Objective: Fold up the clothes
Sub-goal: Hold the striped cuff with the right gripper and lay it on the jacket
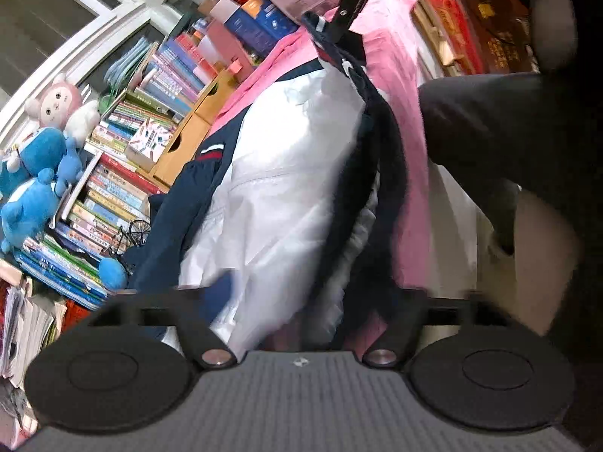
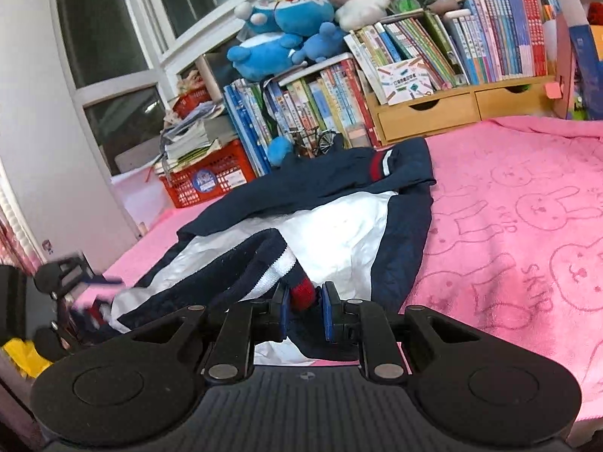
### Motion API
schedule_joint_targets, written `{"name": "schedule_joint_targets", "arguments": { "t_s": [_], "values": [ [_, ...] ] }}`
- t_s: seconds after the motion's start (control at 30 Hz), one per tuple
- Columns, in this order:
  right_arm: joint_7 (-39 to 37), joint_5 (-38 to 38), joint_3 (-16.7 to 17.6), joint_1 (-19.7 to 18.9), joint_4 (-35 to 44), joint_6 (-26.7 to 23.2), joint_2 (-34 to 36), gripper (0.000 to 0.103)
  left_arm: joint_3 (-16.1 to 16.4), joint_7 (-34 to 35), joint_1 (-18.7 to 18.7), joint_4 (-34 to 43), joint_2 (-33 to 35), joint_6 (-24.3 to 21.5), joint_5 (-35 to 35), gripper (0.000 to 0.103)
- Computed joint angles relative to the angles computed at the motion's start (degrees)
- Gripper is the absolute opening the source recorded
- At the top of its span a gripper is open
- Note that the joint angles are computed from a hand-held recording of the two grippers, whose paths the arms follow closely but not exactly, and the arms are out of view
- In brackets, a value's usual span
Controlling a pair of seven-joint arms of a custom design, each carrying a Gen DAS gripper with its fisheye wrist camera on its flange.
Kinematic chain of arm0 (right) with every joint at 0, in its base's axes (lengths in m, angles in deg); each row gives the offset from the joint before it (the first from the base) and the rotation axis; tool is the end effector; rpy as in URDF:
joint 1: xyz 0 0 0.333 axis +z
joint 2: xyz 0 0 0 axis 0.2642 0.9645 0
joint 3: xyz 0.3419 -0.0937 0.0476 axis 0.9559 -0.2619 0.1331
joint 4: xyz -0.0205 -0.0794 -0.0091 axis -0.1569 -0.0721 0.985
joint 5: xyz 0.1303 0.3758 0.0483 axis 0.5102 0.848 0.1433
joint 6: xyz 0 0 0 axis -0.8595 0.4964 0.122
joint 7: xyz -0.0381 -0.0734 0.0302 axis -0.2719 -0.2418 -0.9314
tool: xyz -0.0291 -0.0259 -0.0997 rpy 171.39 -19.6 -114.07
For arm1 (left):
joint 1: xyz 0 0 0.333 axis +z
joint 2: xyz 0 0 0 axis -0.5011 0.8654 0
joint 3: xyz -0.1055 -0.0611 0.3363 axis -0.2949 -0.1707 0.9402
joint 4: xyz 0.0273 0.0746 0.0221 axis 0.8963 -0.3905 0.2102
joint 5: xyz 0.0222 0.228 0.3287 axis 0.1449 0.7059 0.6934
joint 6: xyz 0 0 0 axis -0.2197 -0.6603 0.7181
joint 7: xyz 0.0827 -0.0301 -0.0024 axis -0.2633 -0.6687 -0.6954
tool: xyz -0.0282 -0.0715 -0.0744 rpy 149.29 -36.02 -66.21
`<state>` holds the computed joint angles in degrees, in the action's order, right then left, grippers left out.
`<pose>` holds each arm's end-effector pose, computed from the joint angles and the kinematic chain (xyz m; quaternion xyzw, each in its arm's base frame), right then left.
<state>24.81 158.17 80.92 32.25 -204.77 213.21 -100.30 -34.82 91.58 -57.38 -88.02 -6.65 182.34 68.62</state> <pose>0.4797 0.0918 0.5684 -0.6864 0.4846 -0.0856 0.5354 0.3969 -0.1598 0.5552 -0.1279 0.8854 -0.2541 0.3677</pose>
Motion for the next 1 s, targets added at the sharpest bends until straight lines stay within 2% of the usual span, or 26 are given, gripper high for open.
{"name": "schedule_joint_targets", "arguments": {
  "t_s": [0.07,0.1,0.17,0.23,0.3,0.33,0.37,0.4,0.43,0.47,0.5,0.53,0.6,0.63,0.67,0.7,0.73,0.8,0.83,0.87,0.9,0.97,1.0],
  "values": [
    [-0.34,0.28,-0.04,-0.05,-0.67,0.25,-0.84,0.019,2.2,-3.3,-2.46,1.16,-0.65,-4.13,-4.99,0.024],
    [-0.34,0.52,-0.23,-0.06,-0.94,0.06,-1.32,0.019,3.0,-3.94,-3.32,1.14,-1.53,-4.7,-7.29,0.022],
    [-0.03,1.29,-0.83,-0.14,-1.31,-0.92,-2.28,0.019,4.2,-4.85,-4.61,0.63,-3.77,-4.42,-11.08,0.021],
    [-0.61,2.85,-1.47,-0.17,-0.56,-2.12,-2.35,0.019,7.37,-4.55,-8.46,0.15,-5.81,-1.05,-15.4,0.021],
    [-1.68,4.66,-1.51,-0.26,2.8,-2.81,-0.14,0.019,12.59,-4.24,-14.3,1.61,-5.09,4.45,-18.64,0.025],
    [-2.2,5.52,-1.37,-0.39,4.85,-3.1,1.27,0.019,13.98,-6.1,-15.04,3.55,-3.22,5.46,-19.19,0.027],
    [-2.56,6.41,-0.95,-0.53,7.55,-2.78,3.44,0.019,14.28,-8.31,-14.27,5.84,-1.02,5.53,-20.07,0.039],
    [-2.7,7.19,-0.29,-0.68,10.88,-1.91,6.28,0.019,13.32,-12.68,-11.51,8.92,2.42,4.6,-20.18,0.053],
    [-2.76,7.59,0.53,-0.87,14.51,-0.59,9.62,0.019,11.13,-21.07,-6.74,11.94,6.14,2.59,-16.4,0.062],
    [-2.1,6.85,1.53,-1.11,18.12,1.39,13.36,0.019,9.05,-31.11,-1.74,15.83,10.37,-1.22,-11.31,0.084],
    [0.55,3.87,2.62,-1.33,21.49,3.79,17.17,0.019,6.66,-40.47,3.27,20.84,14.92,-6.47,-7.31,0.094],
    [6.77,-3.1,3.55,-1.51,24.83,5.73,21.33,0.019,3.58,-46.2,8.27,25.69,18.7,-12.97,-7.34,0.094],
    [24.46,-23.02,3.42,-1.03,29.92,5.91,28.22,0.019,-2.4,-51.18,17.42,33.86,24.95,-24.97,-13.4,0.094],
    [31.09,-31.08,2.61,-0.54,31.42,4.48,30.11,0.019,-3.42,-50.54,19.57,35.06,25.89,-28.03,-17.43,0.094],
    [33.78,-35.11,1.34,0.3,32.45,2.83,31.42,0.02,-3.59,-48.77,20.64,34.94,26.07,-29.06,-21.78,0.095],
    [33.11,-35.13,2.07,-0.67,32.63,2.08,31.84,0.024,-3.83,-44.99,21.66,33.88,25.33,-28.92,-26.52,0.095],
    [29.44,-31.13,4.79,-3.65,31.96,1.68,31.18,0.031,-3.99,-40.01,22.57,32.45,24.12,-28.45,-31.64,0.096],
    [18.57,-18.43,8.8,-9.1,30.95,-1.14,29.76,0.093,-3.84,-30.47,24.19,29.91,21.72,-28.64,-41.58,0.103],
    [14.13,-13.77,9.64,-10.61,30.68,-2.43,29.29,0.099,-4.12,-28.08,24.76,29.61,21.38,-29.08,-43.52,0.103],
    [10.07,-10.58,9.94,-11.44,30.71,-3.92,29.03,0.098,-4.59,-26.68,25.13,29.81,21.54,-29.5,-44.06,0.103],
    [8.61,-11.08,9.77,-11.1,31.04,-4.34,29.15,0.098,-4.99,-25.31,25.42,30.03,21.69,-29.92,-44.57,0.103],
    [9.68,-18.22,9.27,-8.73,31.39,-1.9,29.6,0.097,-6.05,-23.52,25.7,30.24,22.04,-29.85,-43.81,0.103],
    [11.83,-24.81,8.88,-6.75,30.92,1.07,29.89,0.097,-7.02,-24.36,25.6,30.36,22.54,-28.76,-40.81,0.103]
  ]
}}
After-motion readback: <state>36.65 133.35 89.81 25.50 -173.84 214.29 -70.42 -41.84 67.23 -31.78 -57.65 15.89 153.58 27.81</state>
